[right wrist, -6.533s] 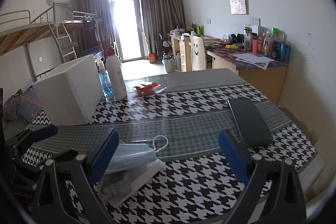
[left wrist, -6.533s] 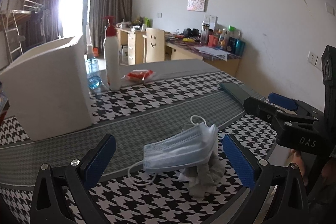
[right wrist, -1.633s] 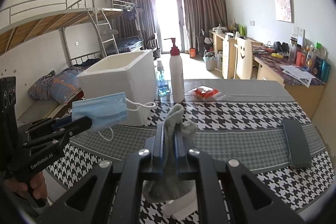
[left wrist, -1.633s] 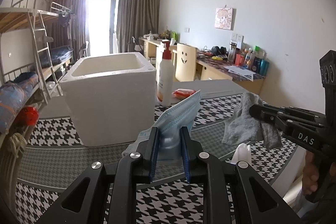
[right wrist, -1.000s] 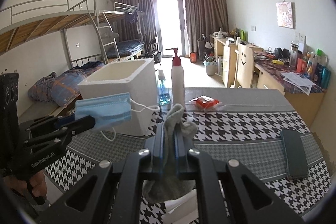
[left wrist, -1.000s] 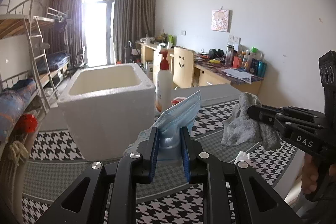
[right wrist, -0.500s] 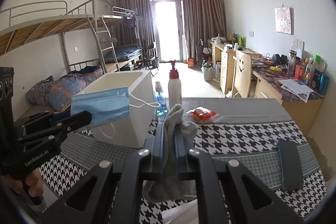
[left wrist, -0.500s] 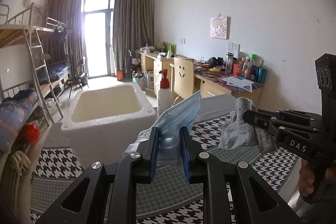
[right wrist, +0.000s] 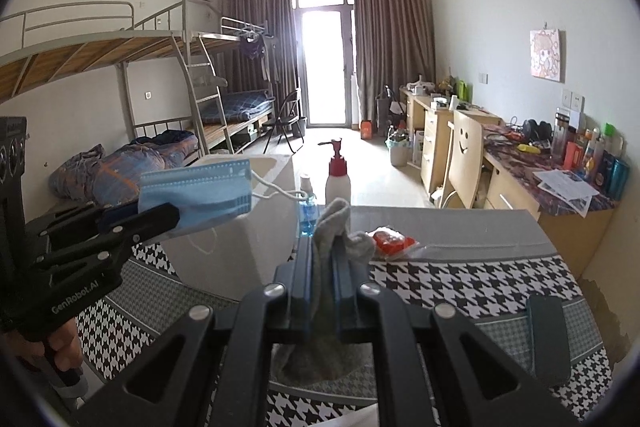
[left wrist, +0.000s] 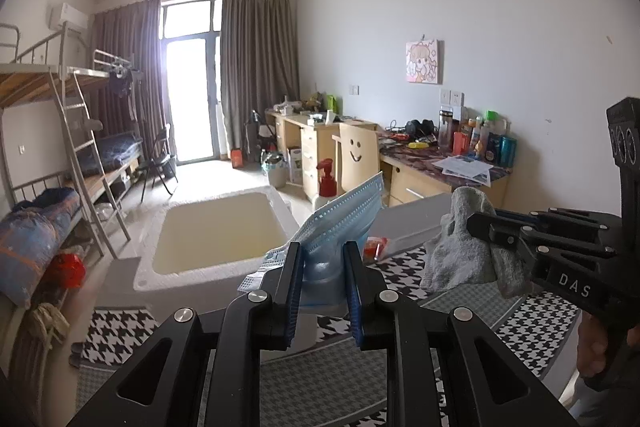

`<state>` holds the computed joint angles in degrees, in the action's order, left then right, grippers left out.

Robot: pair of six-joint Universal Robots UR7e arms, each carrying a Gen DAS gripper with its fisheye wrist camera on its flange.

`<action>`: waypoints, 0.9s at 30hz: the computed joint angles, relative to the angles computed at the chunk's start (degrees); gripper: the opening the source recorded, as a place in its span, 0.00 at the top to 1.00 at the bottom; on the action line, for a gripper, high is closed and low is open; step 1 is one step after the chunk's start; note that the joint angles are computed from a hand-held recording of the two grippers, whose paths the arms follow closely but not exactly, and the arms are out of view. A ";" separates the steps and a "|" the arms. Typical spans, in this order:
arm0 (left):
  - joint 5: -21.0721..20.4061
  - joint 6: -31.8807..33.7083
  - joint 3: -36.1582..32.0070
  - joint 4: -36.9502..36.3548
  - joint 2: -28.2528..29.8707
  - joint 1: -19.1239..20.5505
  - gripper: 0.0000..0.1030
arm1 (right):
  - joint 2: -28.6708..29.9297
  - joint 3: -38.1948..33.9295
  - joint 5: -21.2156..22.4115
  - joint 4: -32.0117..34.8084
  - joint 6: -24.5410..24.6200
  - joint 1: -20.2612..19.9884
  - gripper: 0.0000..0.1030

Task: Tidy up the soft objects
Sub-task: 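Carry blue mask in left tool while right tool carries grey sock toward foam box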

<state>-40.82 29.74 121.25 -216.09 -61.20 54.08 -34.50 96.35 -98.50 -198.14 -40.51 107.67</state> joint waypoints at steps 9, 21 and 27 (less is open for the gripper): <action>0.12 2.43 -1.11 -2.32 -0.09 0.08 0.79 | 1.13 -2.21 -0.46 -0.49 -0.49 1.27 0.89; 0.82 4.20 -3.62 -3.44 0.66 1.21 0.79 | 2.70 -5.30 -0.30 1.71 -0.93 2.13 0.89; 1.33 5.07 -4.91 -4.16 0.98 1.58 0.79 | 3.58 -7.06 -0.27 2.68 -1.22 2.69 0.89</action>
